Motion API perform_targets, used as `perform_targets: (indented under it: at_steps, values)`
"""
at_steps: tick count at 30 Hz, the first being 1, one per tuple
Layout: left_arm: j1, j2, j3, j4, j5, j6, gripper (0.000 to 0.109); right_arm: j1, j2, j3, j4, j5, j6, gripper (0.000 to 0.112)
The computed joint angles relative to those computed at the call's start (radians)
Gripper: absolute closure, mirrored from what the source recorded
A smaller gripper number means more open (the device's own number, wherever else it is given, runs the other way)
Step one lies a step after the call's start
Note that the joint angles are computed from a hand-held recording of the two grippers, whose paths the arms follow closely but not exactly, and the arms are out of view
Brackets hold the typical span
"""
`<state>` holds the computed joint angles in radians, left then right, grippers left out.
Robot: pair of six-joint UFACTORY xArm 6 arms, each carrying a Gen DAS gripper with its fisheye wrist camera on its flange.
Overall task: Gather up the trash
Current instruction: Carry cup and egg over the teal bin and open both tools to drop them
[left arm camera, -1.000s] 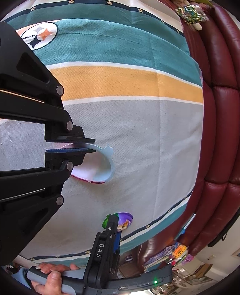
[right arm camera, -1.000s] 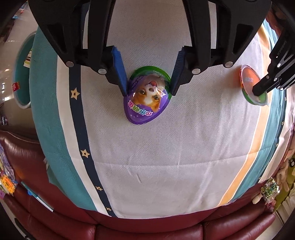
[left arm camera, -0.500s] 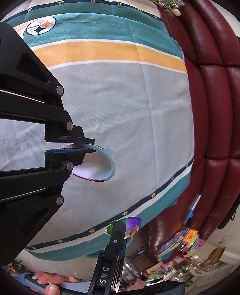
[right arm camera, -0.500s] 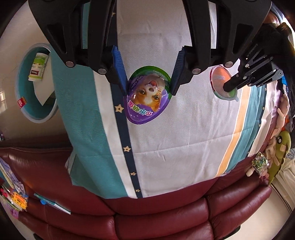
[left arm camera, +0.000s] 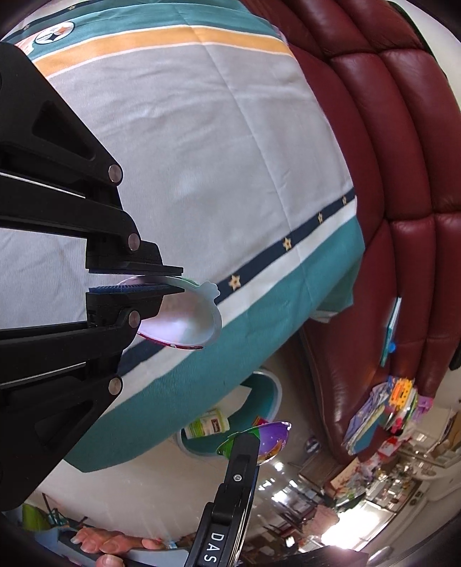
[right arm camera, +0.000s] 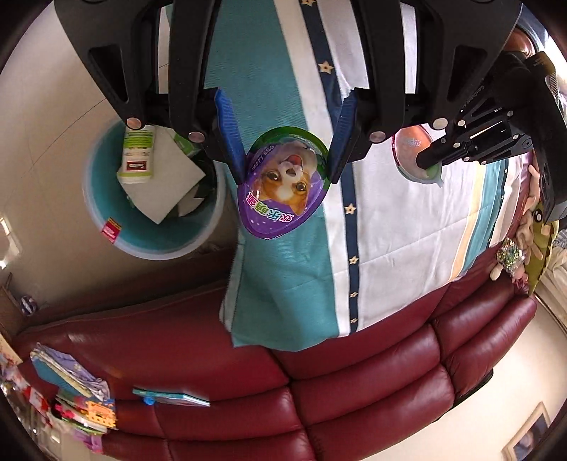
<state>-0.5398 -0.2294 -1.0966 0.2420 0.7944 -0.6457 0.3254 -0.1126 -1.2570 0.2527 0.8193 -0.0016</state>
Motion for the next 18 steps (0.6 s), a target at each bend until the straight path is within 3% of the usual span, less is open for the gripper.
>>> perform_targets:
  at_steps: [11, 18]
  values:
    - [-0.138, 0.34, -0.393, -0.021, 0.07, 0.073, 0.104, -0.241, -0.075, 0.097, 0.101, 0.014, -0.107, 0.067]
    - [-0.186, 0.575, -0.671, -0.071, 0.139, 0.142, 0.104, -0.32, -0.054, 0.086, 0.131, 0.041, -0.153, 0.067]
